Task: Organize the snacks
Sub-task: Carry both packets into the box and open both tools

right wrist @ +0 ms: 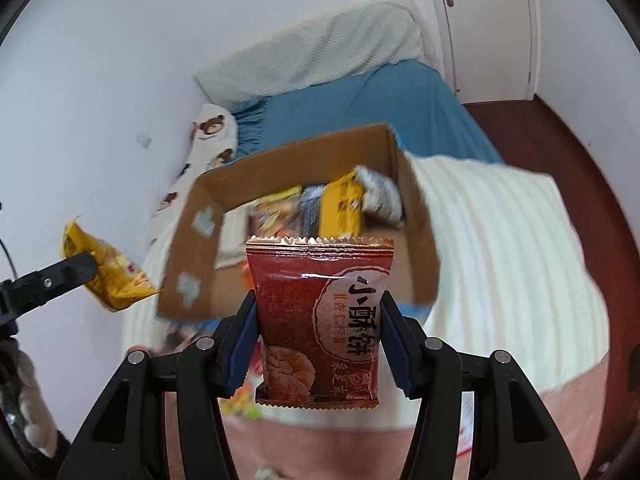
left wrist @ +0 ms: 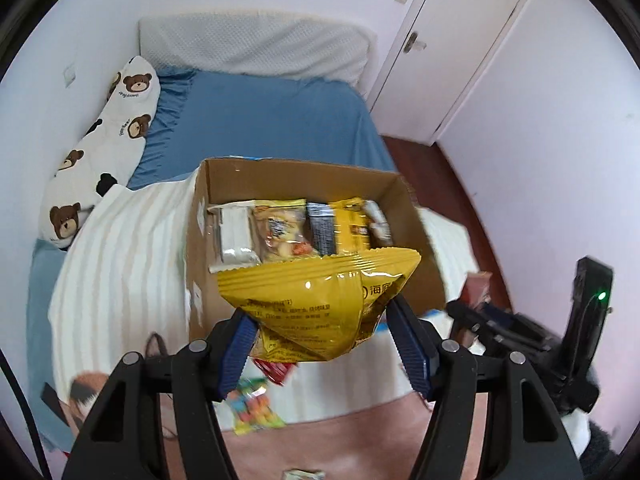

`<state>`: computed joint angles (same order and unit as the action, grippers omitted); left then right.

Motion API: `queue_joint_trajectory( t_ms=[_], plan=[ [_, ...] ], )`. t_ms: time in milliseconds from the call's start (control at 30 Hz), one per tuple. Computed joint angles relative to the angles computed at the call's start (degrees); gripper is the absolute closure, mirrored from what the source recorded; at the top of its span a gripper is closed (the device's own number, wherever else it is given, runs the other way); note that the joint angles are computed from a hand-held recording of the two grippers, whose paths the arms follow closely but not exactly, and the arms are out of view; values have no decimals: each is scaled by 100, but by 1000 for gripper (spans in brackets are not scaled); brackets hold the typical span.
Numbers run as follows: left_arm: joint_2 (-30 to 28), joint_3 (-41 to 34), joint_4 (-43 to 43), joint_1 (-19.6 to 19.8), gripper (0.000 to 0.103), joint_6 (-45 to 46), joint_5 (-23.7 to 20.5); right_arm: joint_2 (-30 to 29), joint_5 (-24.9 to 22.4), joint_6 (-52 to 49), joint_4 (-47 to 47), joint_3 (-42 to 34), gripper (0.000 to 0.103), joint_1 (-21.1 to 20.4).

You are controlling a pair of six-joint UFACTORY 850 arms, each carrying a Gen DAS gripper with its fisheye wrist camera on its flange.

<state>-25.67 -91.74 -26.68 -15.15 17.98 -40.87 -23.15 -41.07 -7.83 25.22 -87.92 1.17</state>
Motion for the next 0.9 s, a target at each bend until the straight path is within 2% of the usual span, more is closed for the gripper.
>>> queue_joint_trajectory(
  t_ms=[267,400,500,600,633,700,767,900],
  plan=[
    [-2006,-2036,1130,17,40,-1081,-1435,-1463,-653,782,-1216,-1344,44,166],
    [-2495,-2444,1234,21,39,-1342,-1786,-1780,-731,990,-1637,-1584,44,244],
    [-2755,-2662,1339,3,39,-1541,-2028,-2118,-1035,1111,-1683,-1917,43,264],
    [-2879,-2740,1193,41,35,-1642,-2137,-2298,-1260,1097,-1785,-2102,34,283],
    [-2897,-2737,1116,55,33,-1620,-2137,-2318,-1275,1106,-1807,-2096,24,289],
    [-2859,-2664,1192,35,9,-1634,-2045,-2342,-1318,1031,-1740,-2101,19,288],
    [-2752,-2494,1276,11,6,-1619,-1845,-2325,-1338,1010,-1782,-2067,14,314],
    [-2607,-2265,1103,52,6,-1552,-1658,-2319,-1336,1075,-1810,-2022,11,352]
  ],
)
